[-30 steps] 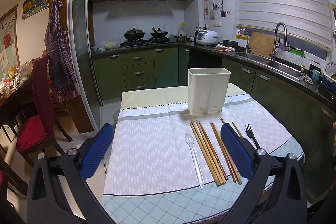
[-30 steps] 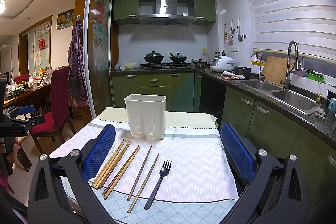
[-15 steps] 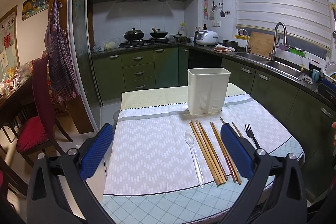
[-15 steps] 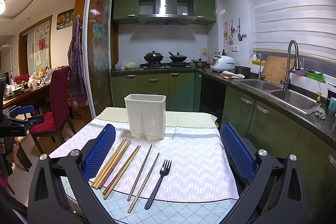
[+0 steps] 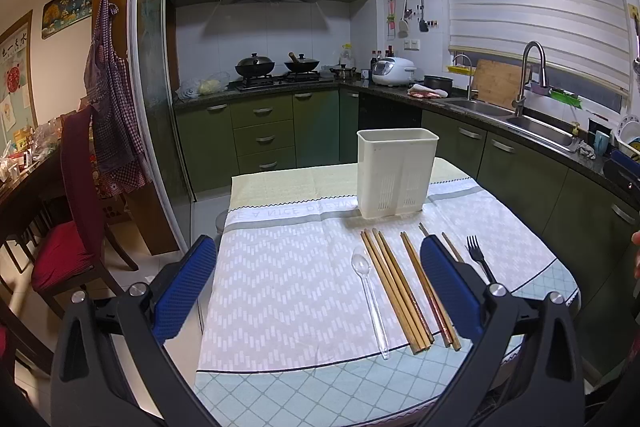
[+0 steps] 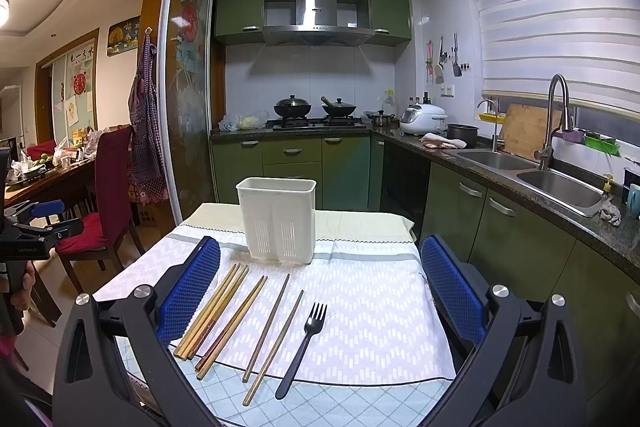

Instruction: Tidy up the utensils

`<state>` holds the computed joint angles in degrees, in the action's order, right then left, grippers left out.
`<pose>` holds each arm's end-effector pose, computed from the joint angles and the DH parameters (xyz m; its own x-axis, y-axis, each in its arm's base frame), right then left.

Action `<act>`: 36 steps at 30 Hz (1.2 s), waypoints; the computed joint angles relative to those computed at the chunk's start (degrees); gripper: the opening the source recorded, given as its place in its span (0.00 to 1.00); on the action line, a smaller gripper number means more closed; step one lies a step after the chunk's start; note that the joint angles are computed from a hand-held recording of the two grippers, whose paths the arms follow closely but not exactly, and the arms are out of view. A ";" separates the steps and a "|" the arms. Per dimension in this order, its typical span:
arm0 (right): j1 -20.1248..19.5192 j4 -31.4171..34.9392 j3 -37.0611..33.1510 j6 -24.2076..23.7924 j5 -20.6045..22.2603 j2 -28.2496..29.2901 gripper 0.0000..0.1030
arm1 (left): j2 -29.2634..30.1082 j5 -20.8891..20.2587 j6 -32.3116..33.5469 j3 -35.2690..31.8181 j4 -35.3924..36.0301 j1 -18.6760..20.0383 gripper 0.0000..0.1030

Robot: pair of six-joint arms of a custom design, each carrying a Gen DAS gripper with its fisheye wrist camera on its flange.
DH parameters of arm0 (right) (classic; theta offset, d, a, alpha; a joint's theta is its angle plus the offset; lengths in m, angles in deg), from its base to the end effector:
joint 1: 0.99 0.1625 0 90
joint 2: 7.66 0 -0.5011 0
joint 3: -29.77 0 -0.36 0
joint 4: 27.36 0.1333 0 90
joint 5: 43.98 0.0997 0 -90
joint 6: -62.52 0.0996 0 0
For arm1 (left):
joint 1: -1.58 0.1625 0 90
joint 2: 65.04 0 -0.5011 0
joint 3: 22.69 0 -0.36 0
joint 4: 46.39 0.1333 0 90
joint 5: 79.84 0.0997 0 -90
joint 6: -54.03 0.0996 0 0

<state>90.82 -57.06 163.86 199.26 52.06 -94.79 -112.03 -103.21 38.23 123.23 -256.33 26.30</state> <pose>0.1334 -0.3318 0.2753 -0.7197 -0.1530 0.6772 -0.6902 0.2633 -0.6741 -0.2632 -0.3686 0.1721 -0.6782 0.1080 -0.7269 0.6894 0.4363 -0.5783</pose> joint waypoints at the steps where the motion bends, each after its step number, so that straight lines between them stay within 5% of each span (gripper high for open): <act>1: -0.20 -0.16 0.12 -0.08 -0.17 0.06 0.96 | -0.01 -0.01 -0.02 -0.02 0.00 -0.03 0.94; 16: -1.49 -0.20 -0.12 0.05 -0.56 1.65 0.96 | -0.15 -1.38 0.11 -0.83 1.49 0.99 0.94; 19: -2.47 3.93 -3.32 0.69 -0.44 4.93 0.96 | -1.73 -2.90 -1.98 -3.96 11.43 2.66 0.94; 24: -1.50 18.03 -14.74 7.95 7.58 13.02 0.96 | -2.64 -6.24 -9.50 -13.57 33.67 8.69 0.94; 30: -3.03 38.39 -30.21 16.91 12.48 24.25 0.96 | 0.70 -13.16 -10.67 -24.26 45.87 15.69 0.94; 34: -3.00 43.73 -36.11 18.81 14.87 28.45 0.95 | 3.14 -16.11 -11.61 -29.91 51.66 18.61 0.86; 36: -2.81 45.14 -37.93 19.25 16.21 29.92 0.86 | 4.14 -17.30 -12.24 -32.49 55.06 19.95 0.82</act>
